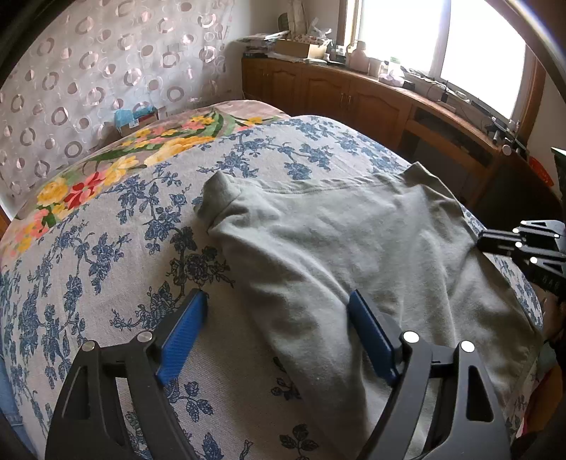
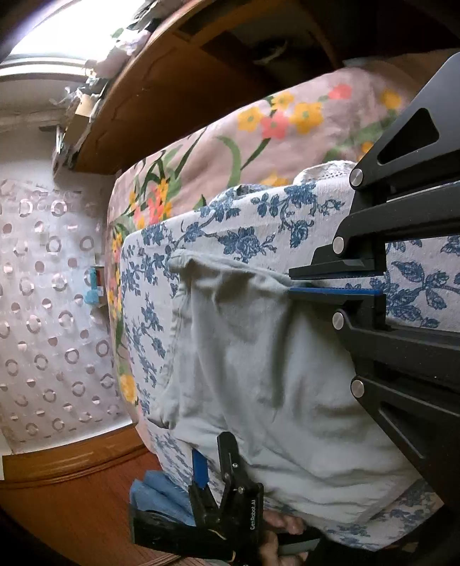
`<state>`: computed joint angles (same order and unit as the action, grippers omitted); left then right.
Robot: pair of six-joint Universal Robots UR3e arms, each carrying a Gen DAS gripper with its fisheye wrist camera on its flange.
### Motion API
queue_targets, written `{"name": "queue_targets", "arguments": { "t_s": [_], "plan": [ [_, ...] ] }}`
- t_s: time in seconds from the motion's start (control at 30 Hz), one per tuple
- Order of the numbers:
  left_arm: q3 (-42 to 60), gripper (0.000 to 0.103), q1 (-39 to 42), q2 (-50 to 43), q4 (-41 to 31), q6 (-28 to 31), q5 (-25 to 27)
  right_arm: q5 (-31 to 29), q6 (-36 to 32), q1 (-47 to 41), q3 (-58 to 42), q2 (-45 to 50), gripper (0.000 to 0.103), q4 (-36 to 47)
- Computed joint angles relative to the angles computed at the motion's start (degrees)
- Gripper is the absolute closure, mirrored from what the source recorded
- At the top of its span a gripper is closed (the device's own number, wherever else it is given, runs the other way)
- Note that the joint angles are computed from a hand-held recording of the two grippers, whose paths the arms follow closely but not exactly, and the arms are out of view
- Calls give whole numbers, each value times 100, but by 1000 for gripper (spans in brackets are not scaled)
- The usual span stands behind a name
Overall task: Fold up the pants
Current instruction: 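Press the folded edge flat with the right tool, then open and lift it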
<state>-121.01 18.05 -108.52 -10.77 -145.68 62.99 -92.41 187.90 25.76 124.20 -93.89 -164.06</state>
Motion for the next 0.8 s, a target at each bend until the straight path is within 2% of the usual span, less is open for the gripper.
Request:
{"name": "queue_targets", "arguments": {
  "t_s": [0.07,0.13,0.17,0.37,0.63,0.8],
  "plan": [
    [3,20,1,-4,1,5,2,17,84,5,11,-57,99,-96],
    [5,20,-1,-4,1,-1,1,-34,72,19,-67,-1,88,-215],
    [8,20,0,-7,0,1,1,-162,77,72,-197,125,86,-240],
    [15,20,0,-16,1,0,0,-203,-128,23,-1193,986,83,-64],
    [32,20,-2,-36,4,0,4,-910,-83,229,-2642,2244,83,540],
    [32,20,-8,-31,4,-7,6,-813,33,169,-2715,2267,81,555]
  ]
}}
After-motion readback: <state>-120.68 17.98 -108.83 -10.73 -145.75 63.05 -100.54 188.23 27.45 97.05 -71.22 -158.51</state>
